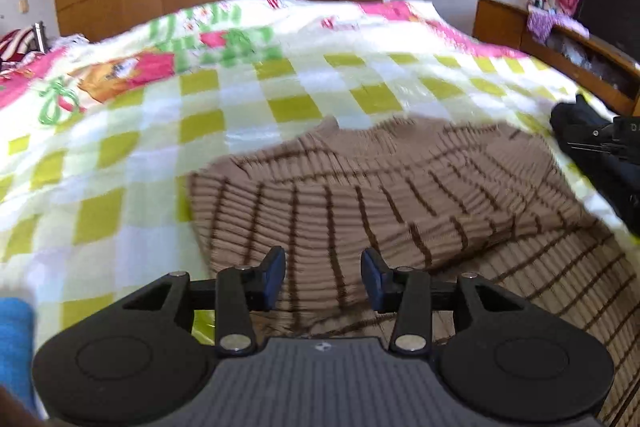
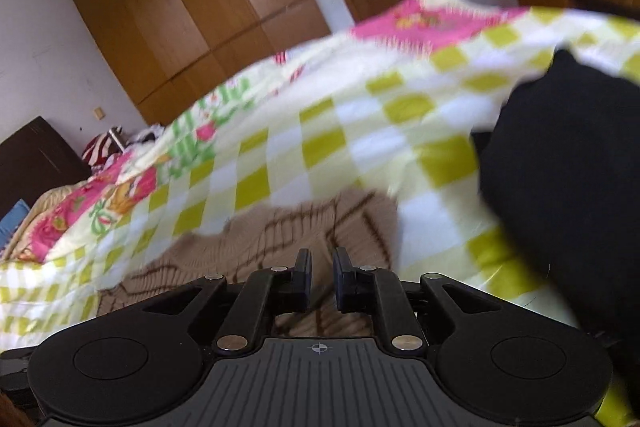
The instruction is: Fold small clothes
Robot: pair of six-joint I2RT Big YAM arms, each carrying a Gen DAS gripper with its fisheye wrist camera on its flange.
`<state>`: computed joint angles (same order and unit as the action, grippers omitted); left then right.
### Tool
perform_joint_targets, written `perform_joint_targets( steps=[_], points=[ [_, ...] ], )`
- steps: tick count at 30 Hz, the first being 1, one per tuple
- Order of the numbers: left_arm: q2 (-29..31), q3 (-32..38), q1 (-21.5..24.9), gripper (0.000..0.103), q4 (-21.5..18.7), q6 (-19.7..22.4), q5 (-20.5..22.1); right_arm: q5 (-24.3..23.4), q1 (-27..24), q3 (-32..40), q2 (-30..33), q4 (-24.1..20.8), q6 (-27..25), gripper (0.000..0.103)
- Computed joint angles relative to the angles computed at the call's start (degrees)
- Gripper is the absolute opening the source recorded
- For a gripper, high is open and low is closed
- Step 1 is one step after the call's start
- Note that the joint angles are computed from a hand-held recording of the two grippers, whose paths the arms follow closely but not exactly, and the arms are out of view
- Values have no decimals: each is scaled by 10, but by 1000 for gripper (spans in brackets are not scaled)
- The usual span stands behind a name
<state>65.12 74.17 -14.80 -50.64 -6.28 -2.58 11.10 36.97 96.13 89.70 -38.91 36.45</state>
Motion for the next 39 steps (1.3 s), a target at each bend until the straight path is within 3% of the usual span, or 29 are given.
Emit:
perform_joint_targets(
  steps=[2, 4, 7, 8, 10, 11, 14, 15, 16, 17, 18, 22, 24, 26, 28, 30, 32, 36, 39],
  points=[
    [-4, -4, 3, 56, 25, -13, -1, 5, 9, 11, 2, 16, -32, 14],
    [8, -2, 1, 56, 38, -12, -10, -27, 19, 31, 19, 24, -61, 14],
    [40, 1, 3, 56, 11, 10, -53, -79, 32, 74, 68, 19, -105, 14],
    [40, -7, 10, 56, 11, 16, -48, -80, 34, 91, 87, 6, -118, 13],
    [21, -32, 27, 56, 33, 22, -16, -83, 29, 115, 116, -32, -111, 12],
    [17, -33, 30, 56, 30, 25, -12, -75, 23, 118, 124, -49, -99, 0],
    [10, -29, 33, 55, 20, 19, -7, -120, -4, 92, 115, -33, -45, 0],
    [8, -25, 33, 55, 20, 10, -4, -110, -4, 98, 113, -41, -44, 0],
    [3, -25, 33, 55, 28, 1, -1, -92, 2, 100, 108, -44, -60, 7],
    [0, -25, 31, 55, 40, -4, 0, -73, 9, 96, 100, -35, -83, 14],
    [0, -25, 28, 55, 52, -5, 0, -60, 16, 90, 92, -23, -105, 14],
    [18, -20, 21, 55, 61, 4, 11, -100, 30, 59, 71, 10, -145, 14],
    [31, -18, 22, 56, 40, 13, 14, -94, 33, 64, 77, -11, -165, 13],
    [26, -31, 29, 56, 47, 36, 24, -98, 24, 73, 85, -50, -157, 9],
    [26, -26, 32, 56, 38, 31, 25, -105, 13, 61, 77, -51, -165, 1],
    [26, -18, 27, 56, 33, 20, 16, -106, 9, 63, 72, -67, -170, 1],
    [22, -17, 20, 56, 45, 22, 11, -83, 15, 71, 66, -78, -180, 16],
    [39, -9, 7, 56, 24, 39, 3, -72, 15, 77, 70, -79, -197, 15],
    [29, -20, 10, 57, 26, 43, 3, -91, 1, 75, 77, -95, -163, 8]
  ],
)
